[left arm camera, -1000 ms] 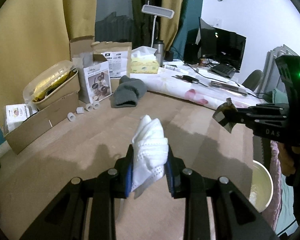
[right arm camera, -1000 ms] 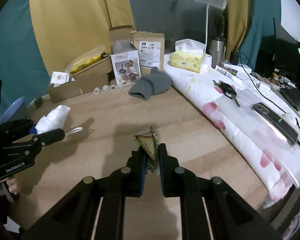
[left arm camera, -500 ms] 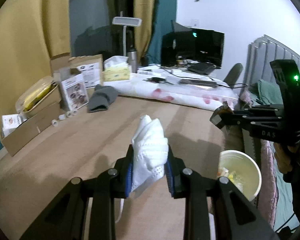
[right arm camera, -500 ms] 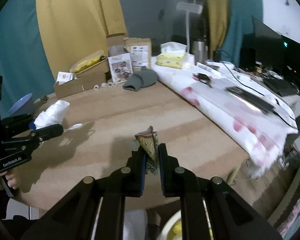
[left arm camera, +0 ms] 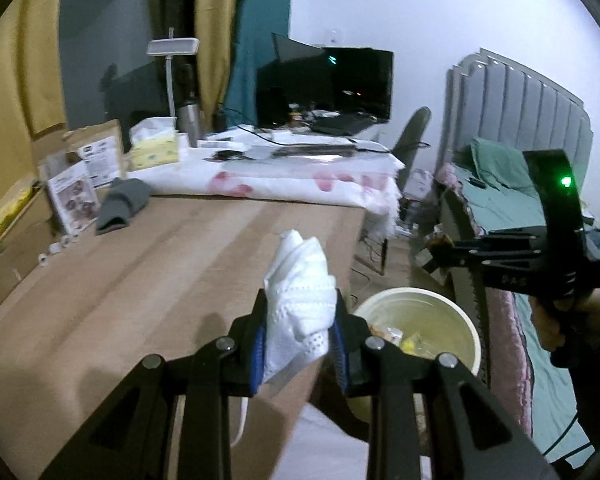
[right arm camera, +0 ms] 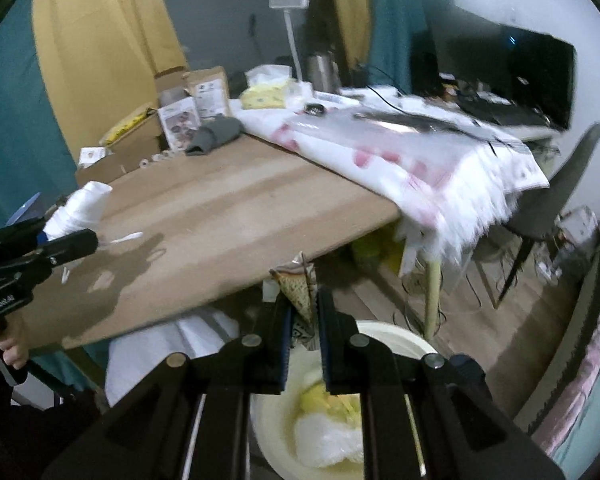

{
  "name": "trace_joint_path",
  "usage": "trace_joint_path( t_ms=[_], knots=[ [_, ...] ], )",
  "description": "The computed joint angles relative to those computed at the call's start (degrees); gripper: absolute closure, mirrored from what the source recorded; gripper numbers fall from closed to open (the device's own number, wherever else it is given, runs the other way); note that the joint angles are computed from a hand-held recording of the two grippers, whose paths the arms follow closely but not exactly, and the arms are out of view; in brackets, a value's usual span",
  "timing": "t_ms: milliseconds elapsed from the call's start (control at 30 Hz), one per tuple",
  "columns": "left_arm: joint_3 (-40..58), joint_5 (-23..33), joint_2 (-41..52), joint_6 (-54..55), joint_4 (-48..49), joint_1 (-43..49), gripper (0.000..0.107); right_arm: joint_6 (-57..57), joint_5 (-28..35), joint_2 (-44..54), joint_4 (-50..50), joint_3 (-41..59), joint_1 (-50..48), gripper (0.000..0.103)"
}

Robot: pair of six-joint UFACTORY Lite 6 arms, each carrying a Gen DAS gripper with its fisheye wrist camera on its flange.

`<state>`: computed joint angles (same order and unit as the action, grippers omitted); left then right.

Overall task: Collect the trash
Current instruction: 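Carry the mask and foil wrapper over the cream bin with both grippers, then open both grippers to drop the mask and foil wrapper into the bin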

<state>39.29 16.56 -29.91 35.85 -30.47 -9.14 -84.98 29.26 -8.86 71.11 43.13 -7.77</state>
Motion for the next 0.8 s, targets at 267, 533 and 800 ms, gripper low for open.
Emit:
trace_joint_path(
  t_ms=[267,533,800],
  knots=[
    [2.3,-5.7,7.8,-35.6,33.0,-14.3,0.081,-13.7,2.8,10.6,8.7,0.4,-9.3,0.086],
    [7.2,-7.3,17.9,-55.0,51.7,-20.6,0.08,-19.6,5.9,19.4,11.8,4.0,-14.5,0.058],
    [12.3,-8.7,28.3,-57.9,54.2,-23.9,0.08,-20.8,7.6,24.1,12.2,5.9,-19.2,0.051]
  ],
)
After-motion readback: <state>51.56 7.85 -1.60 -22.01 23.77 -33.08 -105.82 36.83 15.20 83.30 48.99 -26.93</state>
